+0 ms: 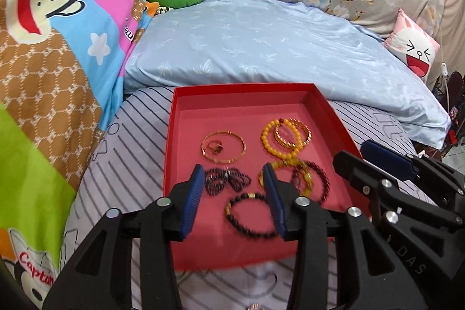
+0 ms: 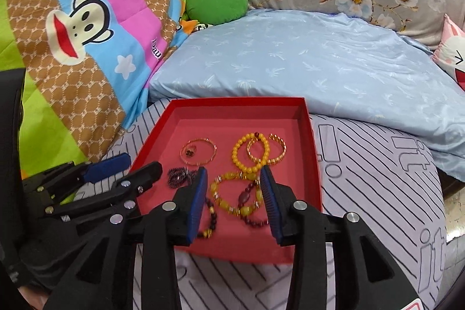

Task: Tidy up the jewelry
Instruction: 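Open both tools inside the tray and lift them out, then grasp a gold hoop earring with the left tool while the right tool grasps the other hoop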

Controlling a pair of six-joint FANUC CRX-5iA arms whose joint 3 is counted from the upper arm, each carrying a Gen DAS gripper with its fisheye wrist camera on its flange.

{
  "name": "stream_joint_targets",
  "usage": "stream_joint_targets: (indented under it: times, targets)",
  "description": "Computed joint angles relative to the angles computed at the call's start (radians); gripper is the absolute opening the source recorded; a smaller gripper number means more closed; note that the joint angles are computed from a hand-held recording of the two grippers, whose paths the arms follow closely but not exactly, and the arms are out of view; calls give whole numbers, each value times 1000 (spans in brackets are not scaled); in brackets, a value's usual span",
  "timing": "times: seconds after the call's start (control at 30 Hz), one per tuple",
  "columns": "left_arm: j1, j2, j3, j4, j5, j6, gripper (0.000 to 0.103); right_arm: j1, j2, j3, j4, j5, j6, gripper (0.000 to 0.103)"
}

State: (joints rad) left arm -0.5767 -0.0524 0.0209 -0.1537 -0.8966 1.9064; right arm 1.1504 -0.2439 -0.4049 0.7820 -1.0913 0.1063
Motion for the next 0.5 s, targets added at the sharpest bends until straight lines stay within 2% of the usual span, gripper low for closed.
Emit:
stream_joint_targets:
  times: [0.3,0.5]
  targets:
    - [-58,-128,-119,-93,-45,108,42,241,-84,-112,-19,-185,-152,38]
    - [-98,-188,-206,-117,-61,182,42,352,-77,-151,-73,-231,-240,38]
